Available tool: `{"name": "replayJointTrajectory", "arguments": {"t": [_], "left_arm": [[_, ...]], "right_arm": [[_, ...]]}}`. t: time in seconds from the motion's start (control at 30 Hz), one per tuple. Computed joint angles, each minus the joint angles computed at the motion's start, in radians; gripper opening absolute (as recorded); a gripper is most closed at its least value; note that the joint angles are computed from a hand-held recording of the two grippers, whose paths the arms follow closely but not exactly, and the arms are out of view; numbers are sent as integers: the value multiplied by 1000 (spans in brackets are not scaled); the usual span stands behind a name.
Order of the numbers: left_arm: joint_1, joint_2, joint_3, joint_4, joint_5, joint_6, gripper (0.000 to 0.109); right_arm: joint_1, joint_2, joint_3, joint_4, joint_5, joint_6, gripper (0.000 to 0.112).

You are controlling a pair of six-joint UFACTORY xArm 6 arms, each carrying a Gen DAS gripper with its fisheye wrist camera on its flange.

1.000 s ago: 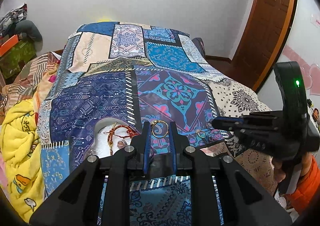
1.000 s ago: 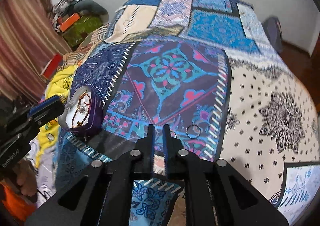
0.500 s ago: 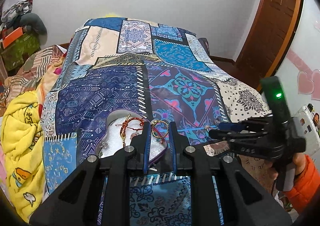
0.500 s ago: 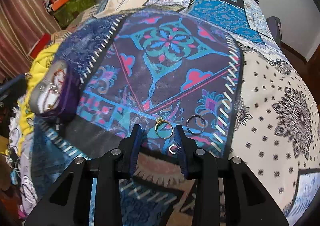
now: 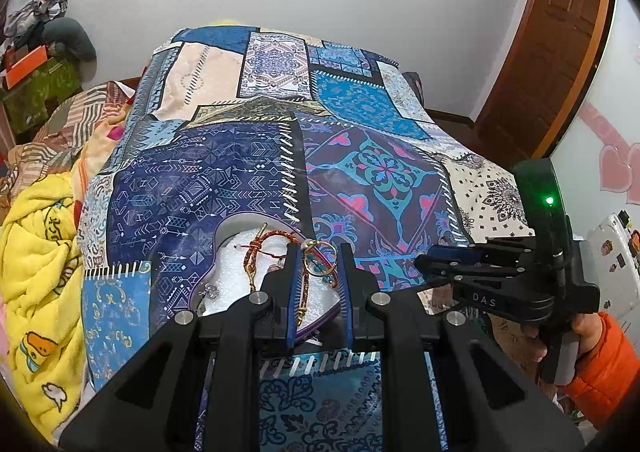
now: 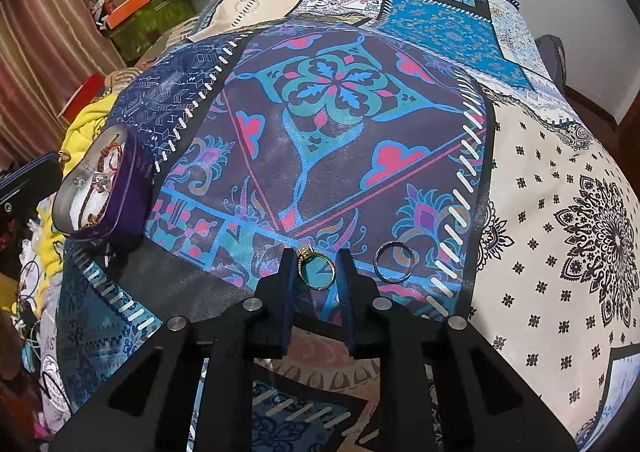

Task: Organize jewelry
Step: 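Carry the gold ring with the left tool toward the heart tin, then drop the gold ring into the tin with the left tool while the right tool grasps a gold ring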

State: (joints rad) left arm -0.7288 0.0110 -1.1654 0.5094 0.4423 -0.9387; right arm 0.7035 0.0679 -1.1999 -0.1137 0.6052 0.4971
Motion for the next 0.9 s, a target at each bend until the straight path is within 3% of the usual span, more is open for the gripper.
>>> {"name": "replayJointTrajectory", "arguments": {"t": [0.03,0.07,0.33,0.47,0.53,0.67,0.9], "left_arm": [[-1,0,-1,4,2,-2,16],[-2,-1,-3,9,4,-4,16],[-1,-38,13,52,14,-39,16],[1,-64,35,67,18,-58,16],[2,-73,43,71,19,-62,16],[6,-83,58,63,14,-60,16],[12,-77,70,47,0,-61,16]], "right_arm": [[1,0,-1,-4,0,3,16],[2,-2,-1,-7,0,6,5],[13,-18,-10,-27,-3,29,5],[-6,-54,14,46,-19,4,5],[-16,-63,13,91,-4,-17,7],[-22,-67,14,63,17,2,31],[-2,-1,-35,16,42,-3,31]]}}
